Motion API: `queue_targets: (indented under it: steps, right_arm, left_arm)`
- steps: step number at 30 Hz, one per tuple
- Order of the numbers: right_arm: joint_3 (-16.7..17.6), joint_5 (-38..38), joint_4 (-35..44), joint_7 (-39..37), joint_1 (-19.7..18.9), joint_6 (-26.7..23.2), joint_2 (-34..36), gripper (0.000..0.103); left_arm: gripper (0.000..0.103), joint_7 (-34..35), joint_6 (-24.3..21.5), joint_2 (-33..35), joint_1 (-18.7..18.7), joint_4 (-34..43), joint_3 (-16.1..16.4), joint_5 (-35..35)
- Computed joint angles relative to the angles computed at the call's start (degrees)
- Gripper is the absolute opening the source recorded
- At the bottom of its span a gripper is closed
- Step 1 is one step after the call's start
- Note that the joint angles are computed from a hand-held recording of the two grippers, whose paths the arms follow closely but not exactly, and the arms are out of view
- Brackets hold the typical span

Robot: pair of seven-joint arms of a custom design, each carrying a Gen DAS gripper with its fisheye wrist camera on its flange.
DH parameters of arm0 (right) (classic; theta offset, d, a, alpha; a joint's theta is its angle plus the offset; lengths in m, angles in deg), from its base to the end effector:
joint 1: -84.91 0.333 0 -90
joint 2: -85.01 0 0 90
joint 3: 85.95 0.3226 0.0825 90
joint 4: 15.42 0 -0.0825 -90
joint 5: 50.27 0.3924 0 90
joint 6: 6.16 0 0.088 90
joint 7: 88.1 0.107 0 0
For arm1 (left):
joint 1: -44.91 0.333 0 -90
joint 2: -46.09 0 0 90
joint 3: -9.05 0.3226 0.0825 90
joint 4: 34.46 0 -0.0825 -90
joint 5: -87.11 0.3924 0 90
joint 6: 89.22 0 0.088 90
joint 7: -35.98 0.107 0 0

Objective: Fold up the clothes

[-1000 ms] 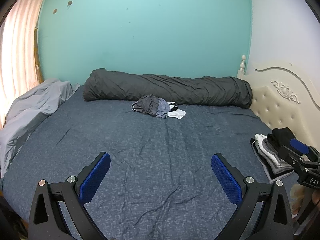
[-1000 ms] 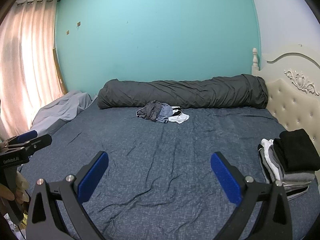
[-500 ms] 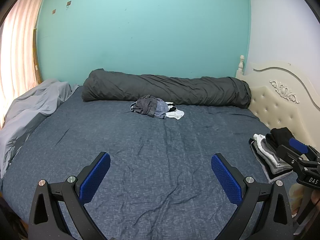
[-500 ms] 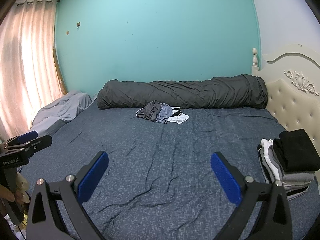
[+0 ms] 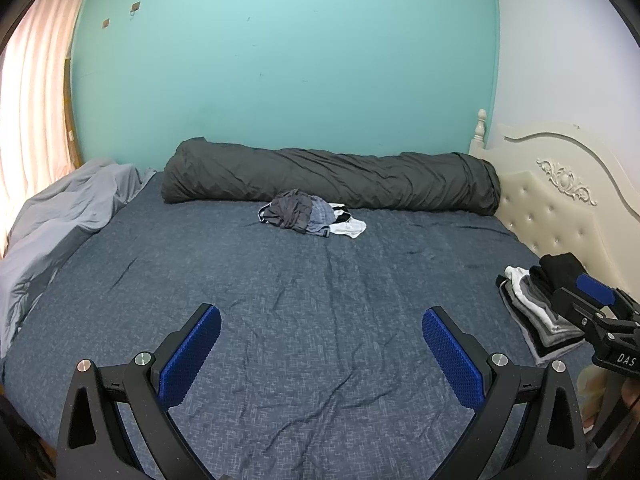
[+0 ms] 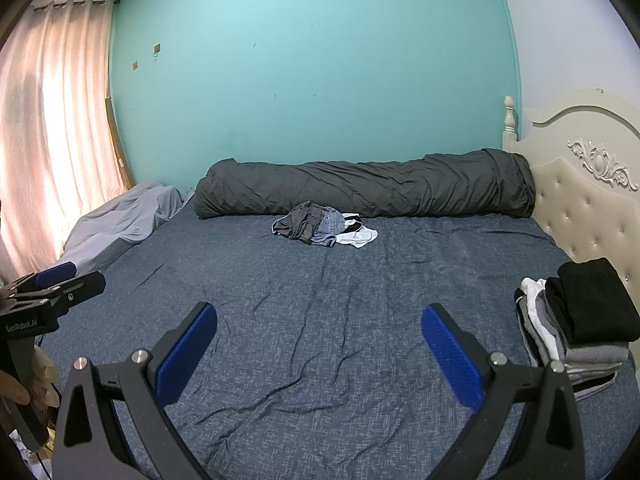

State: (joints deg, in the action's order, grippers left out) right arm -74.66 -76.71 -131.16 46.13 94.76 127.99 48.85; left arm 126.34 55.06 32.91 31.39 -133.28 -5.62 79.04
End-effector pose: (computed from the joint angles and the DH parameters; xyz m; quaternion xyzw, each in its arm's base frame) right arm 0.3529 0.1716 0.7996 -0.5354 0.6707 -0.3623 0.3636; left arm 0.4589 -0.2708 0.7928 -0.4621 0.7408 -0.4354 0.2194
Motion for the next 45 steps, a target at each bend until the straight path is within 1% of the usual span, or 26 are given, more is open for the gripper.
queue_targets:
  steps: [12, 19, 34, 45]
  right_arm:
    - [-0.12, 0.14, -0.69, -0.11, -0.13, 0.46, -0.38, 0.103]
    - [-0.09, 0.14, -0.36, -0.12, -0.2, 0.45, -0.07, 0.103]
    - [-0.32, 0.43, 0.02, -0.75, -0.02, 0.33, 0.04, 0.103]
    - [-0.44, 0.61, -0.25, -0.88, 0.01, 0.32, -0.01, 0.103]
  left_arm:
    - [0.103, 0.3, 0.56, -0.58, -0.17, -1.03, 0.03, -0.41]
    - [0.103, 0.02, -0.23, 0.35, -0.25, 0.44, -0.07, -0.08]
    - [0.103, 0.28, 0.12, 0.11, -0.38, -0.14, 0.02, -0.36]
    - [0.103, 0.22, -0.1, 0.9, -0.46, 0.85, -0.06, -0.26]
